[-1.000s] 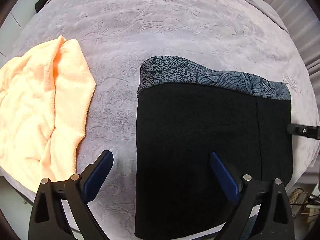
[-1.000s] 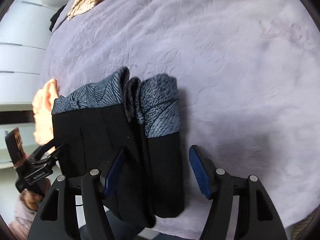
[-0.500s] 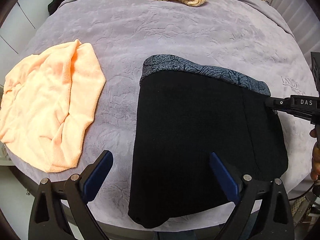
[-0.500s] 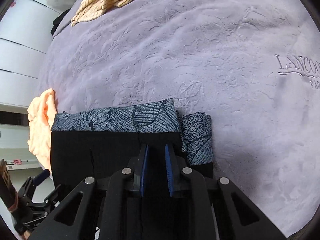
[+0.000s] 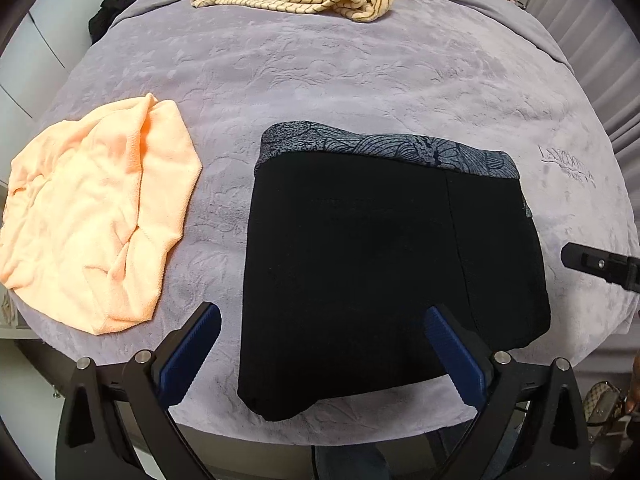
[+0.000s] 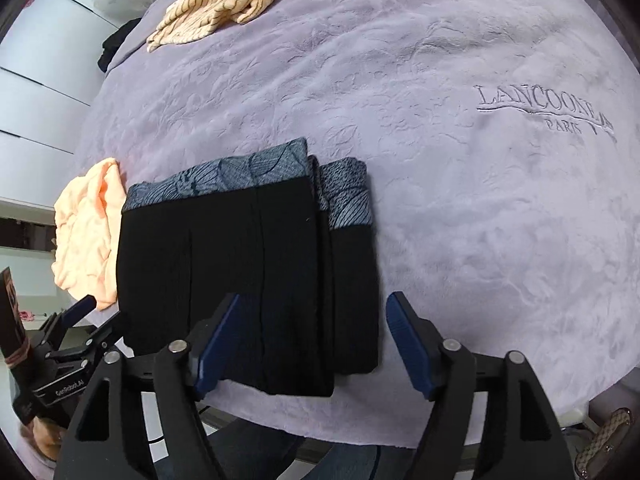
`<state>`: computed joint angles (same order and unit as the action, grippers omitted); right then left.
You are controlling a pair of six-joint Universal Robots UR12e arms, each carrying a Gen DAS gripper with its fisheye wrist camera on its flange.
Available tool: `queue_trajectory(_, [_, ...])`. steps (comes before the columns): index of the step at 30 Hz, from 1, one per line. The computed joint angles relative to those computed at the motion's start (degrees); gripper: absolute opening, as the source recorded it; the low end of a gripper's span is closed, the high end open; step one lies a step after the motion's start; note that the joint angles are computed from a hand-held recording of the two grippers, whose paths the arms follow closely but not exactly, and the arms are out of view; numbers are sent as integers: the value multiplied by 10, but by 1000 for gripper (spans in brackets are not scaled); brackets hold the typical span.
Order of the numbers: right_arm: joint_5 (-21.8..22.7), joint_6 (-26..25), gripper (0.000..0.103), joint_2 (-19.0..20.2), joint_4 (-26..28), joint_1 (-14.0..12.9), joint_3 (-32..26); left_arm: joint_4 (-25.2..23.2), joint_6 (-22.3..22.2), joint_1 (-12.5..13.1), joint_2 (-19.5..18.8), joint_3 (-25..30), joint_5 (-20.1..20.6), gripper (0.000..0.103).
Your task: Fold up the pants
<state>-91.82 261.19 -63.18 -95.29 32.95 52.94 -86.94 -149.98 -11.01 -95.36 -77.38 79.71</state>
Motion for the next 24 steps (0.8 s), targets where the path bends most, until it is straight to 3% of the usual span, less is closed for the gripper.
queue_trajectory(6, [-26, 0, 92, 41, 66, 17, -78, -16, 20, -4, 7, 3, 4, 103])
queue_trajectory(10, [-23, -9, 92, 70, 113, 21, -134, 15, 8, -11, 4, -3, 28, 103])
queue_trajectory(24, [-5, -16, 92, 119, 218, 22, -235, 1, -1, -10, 2, 2, 43, 103])
